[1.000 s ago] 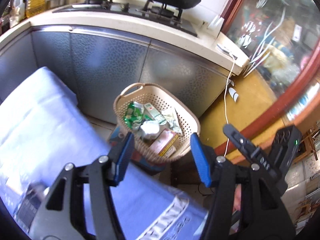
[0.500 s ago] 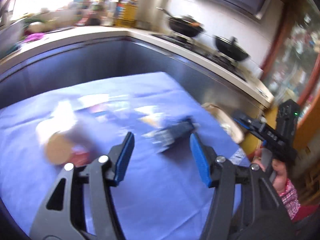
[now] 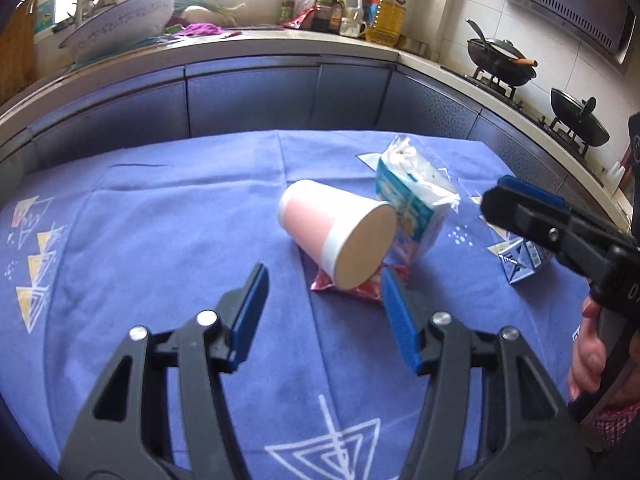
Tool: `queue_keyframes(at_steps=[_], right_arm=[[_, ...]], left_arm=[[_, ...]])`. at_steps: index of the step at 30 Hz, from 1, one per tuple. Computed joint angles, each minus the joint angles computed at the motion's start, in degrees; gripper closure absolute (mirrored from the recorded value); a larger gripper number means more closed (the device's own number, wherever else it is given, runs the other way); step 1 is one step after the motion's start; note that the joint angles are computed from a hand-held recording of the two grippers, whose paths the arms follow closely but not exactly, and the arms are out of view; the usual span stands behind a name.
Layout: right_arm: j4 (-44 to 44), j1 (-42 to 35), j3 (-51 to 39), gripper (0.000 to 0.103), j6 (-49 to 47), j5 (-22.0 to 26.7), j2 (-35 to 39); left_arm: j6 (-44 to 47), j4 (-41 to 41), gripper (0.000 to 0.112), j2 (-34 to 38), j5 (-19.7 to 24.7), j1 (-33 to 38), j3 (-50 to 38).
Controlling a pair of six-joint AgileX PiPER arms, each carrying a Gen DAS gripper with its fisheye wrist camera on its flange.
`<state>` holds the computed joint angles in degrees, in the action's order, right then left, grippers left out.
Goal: Collect trash
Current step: 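Grasp the pink paper cup with the left tool while the right tool grasps the tissue pack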
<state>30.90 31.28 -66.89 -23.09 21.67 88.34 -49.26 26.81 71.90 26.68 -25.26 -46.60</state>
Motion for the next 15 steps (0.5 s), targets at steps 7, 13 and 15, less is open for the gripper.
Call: queue_keyframes(at_steps=[7, 13, 15], right_arm=[[-17.0, 1.8, -6.4, 0.039, 16.1, 1.0, 8.1], [3.6, -3.6, -2.1, 0.071, -2.3, 1.2, 6.2], [10.8, -5.6, 0.9, 0.071, -8.5, 1.1, 3.6]], left_arm=[[3.1, -1.4, 0.056, 9.5, -2.6, 2.8, -5.1], [6.9, -6.1, 0.081, 13.1, -3.5, 4.9, -7.6], [10.3, -10.0, 0.105, 14.1, -3.3, 6.2, -8.4]])
